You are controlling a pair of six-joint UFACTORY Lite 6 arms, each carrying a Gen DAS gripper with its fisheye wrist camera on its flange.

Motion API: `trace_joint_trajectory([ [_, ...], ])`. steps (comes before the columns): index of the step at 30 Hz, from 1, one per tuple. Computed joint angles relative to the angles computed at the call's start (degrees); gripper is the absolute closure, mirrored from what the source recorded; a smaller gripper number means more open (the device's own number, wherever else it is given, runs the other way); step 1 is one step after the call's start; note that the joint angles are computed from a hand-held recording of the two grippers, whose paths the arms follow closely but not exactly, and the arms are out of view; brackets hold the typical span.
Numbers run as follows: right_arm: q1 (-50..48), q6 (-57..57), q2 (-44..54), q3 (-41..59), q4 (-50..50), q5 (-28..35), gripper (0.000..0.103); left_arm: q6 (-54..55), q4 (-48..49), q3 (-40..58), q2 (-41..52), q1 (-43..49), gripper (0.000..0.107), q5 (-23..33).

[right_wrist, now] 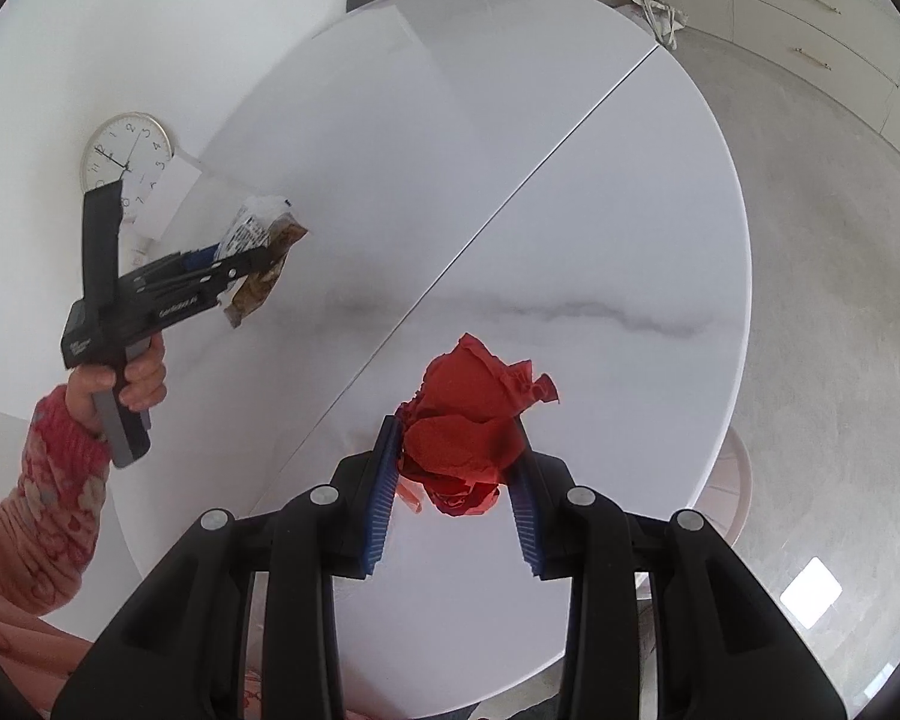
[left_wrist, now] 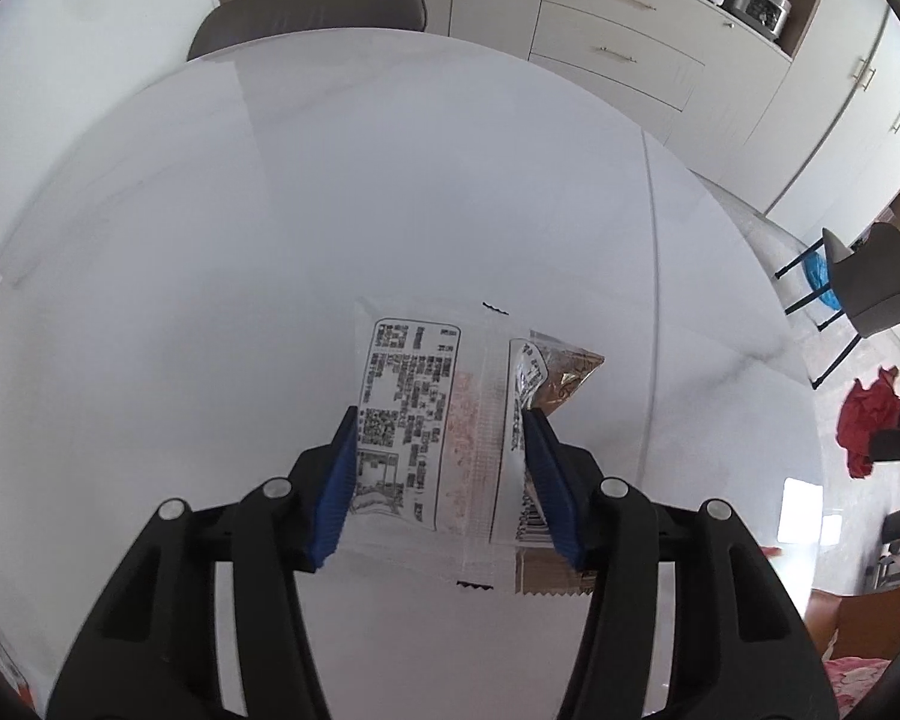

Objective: Collect trash
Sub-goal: 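Drop the red paper into the bin with the right tool while the left tool drops the snack bag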

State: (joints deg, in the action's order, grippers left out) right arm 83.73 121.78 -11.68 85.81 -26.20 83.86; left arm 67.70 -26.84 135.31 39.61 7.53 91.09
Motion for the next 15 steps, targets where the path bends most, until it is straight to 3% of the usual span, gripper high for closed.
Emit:
trace_joint_trajectory([
  [7, 22.32, 15.59, -0.69, 2.8, -3.58, 14.86, 0.067, 5.66, -4.09, -33.64, -32.24, 8.97, 0.055, 4.09],
  [11, 35.27, 29.79, -4.44, -5.6, -1.28, 13.83, 0.067, 6.52, -4.47, -45.86, -47.29, 13.62, 0.055, 9.5],
  [15, 45.58, 38.72, -10.41, -16.84, 1.91, 9.06, 0.067, 7.76, -5.12, -54.75, -61.44, 20.05, 0.054, 14.42],
])
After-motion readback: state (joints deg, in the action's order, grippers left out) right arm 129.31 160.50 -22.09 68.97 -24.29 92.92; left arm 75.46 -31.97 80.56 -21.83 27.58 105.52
